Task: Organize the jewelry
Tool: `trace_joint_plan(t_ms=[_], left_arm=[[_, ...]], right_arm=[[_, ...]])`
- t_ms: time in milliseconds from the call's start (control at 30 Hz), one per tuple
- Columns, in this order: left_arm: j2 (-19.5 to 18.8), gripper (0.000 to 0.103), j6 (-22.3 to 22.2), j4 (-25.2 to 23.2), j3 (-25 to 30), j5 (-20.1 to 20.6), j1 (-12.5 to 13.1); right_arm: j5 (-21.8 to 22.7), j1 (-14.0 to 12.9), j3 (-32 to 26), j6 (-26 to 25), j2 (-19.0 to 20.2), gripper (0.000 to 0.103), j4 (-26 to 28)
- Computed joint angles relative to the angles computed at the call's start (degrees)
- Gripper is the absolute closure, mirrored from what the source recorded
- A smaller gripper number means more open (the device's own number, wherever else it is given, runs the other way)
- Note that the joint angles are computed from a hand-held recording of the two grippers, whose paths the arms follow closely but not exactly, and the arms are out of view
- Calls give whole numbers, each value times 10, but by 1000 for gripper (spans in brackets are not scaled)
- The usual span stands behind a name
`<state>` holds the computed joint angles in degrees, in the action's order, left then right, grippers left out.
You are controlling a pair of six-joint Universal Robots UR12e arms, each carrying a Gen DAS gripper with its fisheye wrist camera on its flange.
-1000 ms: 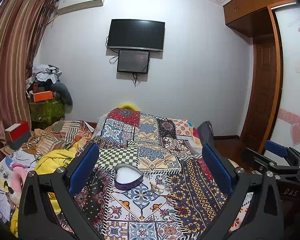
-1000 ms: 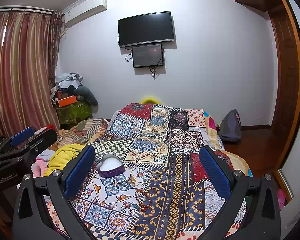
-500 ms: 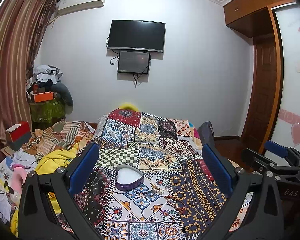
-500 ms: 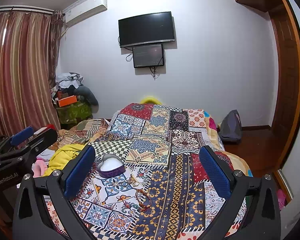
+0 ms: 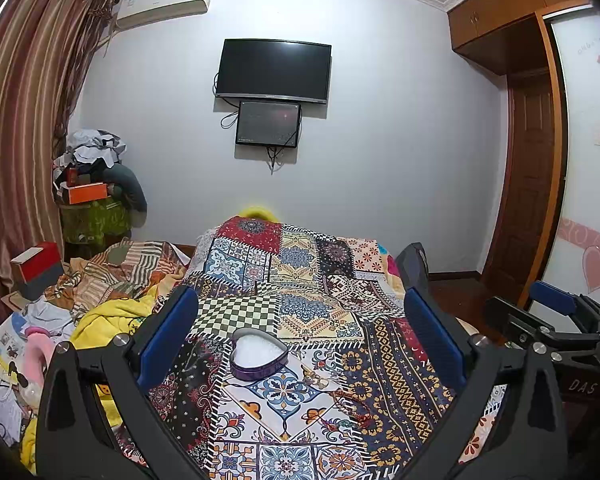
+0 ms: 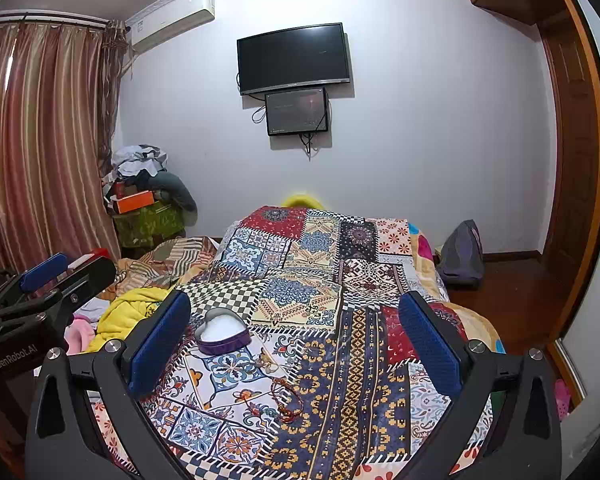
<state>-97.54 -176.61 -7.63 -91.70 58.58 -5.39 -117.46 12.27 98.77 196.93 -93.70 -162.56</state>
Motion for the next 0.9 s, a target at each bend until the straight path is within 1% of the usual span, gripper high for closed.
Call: trace_joint_plan(t_ms=[500, 900], left_arm=[[0, 0, -1, -1, -1, 0, 0], [-5, 0, 0, -12, 4, 5, -1]], right_arm=[[0, 0, 2, 0, 0, 0, -1], [6, -3, 0, 3, 5, 0, 9]])
